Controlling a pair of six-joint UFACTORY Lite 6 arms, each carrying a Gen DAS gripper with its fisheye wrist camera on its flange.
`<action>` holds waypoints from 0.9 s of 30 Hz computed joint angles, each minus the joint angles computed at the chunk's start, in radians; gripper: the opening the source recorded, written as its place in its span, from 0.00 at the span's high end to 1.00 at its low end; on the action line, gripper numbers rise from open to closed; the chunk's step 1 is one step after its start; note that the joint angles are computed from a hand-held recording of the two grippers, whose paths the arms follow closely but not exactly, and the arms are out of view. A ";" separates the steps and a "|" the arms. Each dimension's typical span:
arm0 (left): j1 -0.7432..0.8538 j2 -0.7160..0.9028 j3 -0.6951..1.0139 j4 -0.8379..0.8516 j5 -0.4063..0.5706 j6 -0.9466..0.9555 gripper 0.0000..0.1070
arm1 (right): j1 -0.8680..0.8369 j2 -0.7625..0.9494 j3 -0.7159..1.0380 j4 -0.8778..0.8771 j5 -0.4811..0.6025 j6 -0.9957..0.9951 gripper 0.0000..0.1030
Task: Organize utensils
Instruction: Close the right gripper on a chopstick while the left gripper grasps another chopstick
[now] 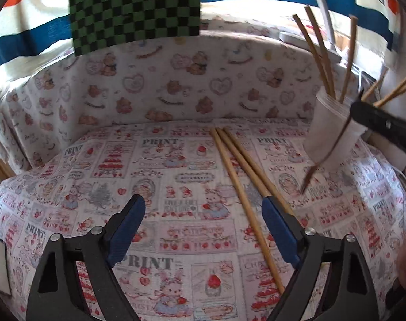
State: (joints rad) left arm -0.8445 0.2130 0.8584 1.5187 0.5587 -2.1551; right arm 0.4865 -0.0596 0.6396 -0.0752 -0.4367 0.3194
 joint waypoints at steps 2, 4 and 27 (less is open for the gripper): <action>-0.004 0.039 0.034 -0.038 -0.043 0.063 0.34 | -0.014 -0.016 -0.001 -0.015 0.005 0.019 0.92; 0.034 0.072 0.069 -0.126 -0.163 0.196 0.45 | -0.028 -0.025 0.002 -0.040 0.019 0.049 0.92; -0.016 -0.175 -0.152 0.268 -0.014 -0.272 0.95 | -0.036 -0.076 -0.032 -0.002 0.018 0.036 0.99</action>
